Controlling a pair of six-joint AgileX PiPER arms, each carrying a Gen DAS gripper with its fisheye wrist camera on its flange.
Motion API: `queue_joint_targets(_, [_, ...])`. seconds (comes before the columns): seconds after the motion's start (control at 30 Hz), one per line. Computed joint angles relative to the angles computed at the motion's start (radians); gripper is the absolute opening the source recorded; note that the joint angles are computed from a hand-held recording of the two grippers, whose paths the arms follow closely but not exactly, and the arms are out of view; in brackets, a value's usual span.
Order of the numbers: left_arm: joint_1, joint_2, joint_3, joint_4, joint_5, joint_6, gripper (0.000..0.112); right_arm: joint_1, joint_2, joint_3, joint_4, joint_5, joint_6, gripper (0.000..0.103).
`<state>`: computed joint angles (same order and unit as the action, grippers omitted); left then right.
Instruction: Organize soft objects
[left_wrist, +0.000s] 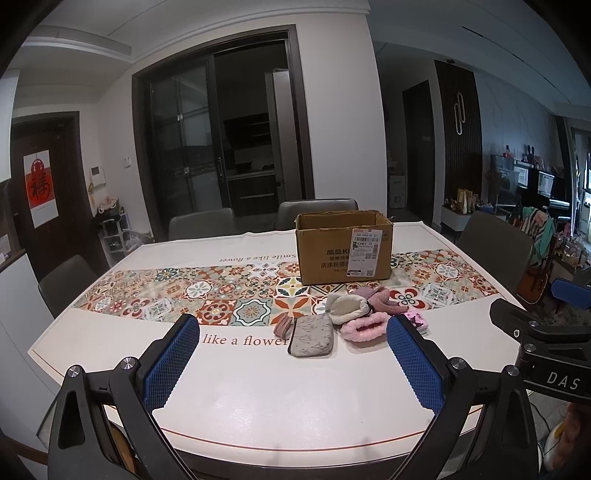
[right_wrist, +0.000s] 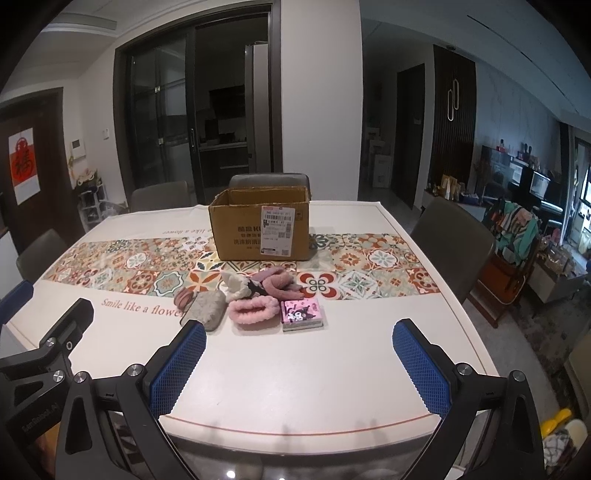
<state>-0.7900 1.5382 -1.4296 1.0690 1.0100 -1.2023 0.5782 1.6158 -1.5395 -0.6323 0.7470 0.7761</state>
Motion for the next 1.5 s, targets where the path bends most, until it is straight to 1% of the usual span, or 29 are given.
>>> queue_joint_targets(0.57, [-0.007,0.003,0.0,0.011,0.003,-0.01,0.103,0.004,-0.007,0.014,-0.035,-0.012,0.022,0.103])
queue_joint_targets(1.5, [0.001,0.027,-0.017,-0.003,-0.003,0.0,0.103,-0.014,0.01,-0.002,-0.001,-0.021,-0.012,0.103])
